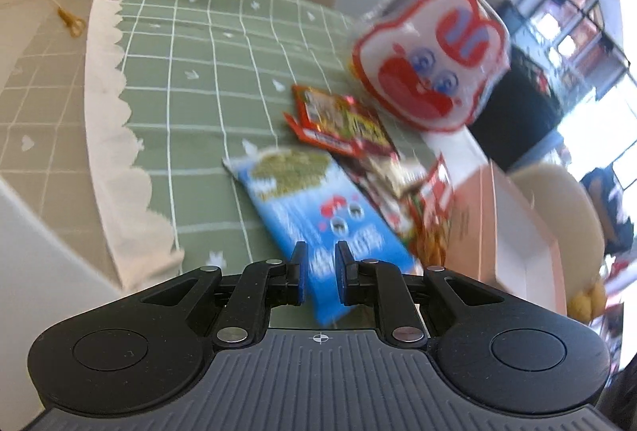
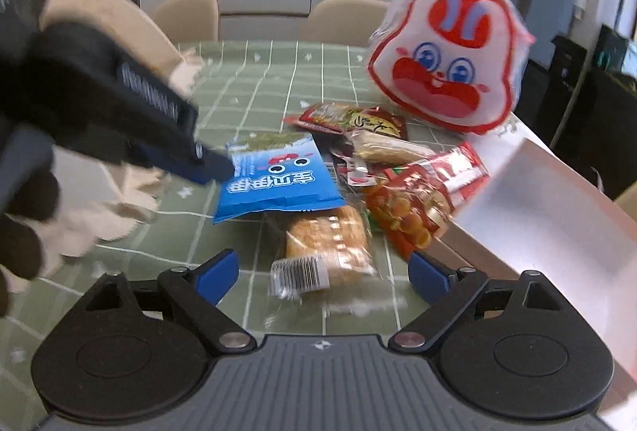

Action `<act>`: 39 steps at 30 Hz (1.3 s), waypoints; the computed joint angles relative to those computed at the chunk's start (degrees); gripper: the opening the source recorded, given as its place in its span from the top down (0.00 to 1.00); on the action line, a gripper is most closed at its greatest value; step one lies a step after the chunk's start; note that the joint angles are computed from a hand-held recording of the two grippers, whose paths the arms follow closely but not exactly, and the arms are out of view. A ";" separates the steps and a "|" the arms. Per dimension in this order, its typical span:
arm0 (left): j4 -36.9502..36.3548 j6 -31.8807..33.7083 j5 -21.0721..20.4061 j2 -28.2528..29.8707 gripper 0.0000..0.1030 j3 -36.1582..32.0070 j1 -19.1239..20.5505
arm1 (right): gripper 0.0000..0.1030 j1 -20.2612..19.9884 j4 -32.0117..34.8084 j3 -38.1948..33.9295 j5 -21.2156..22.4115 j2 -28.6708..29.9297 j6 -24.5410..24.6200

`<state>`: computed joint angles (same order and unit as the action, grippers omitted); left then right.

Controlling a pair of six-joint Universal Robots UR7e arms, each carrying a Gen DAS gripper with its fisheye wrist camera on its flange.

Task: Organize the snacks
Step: 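Grasp the blue seaweed packet with the left gripper while the right gripper approaches the bread roll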

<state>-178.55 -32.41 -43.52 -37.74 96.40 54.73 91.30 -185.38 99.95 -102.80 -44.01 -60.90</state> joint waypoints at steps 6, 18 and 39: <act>-10.14 -0.74 0.56 5.20 0.82 -4.77 3.08 | 0.50 0.11 1.29 -3.11 -4.02 2.80 -0.14; 0.53 9.87 1.55 9.38 0.83 -13.17 2.62 | 0.48 -4.54 2.80 8.77 -5.38 -11.21 4.76; 13.36 0.68 1.52 2.09 0.78 -9.58 2.27 | 0.23 1.03 18.35 -6.12 1.29 -6.58 10.90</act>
<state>-165.19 -31.73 -41.99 -35.65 86.82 57.00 92.33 -167.03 93.83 -101.50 -50.59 -50.00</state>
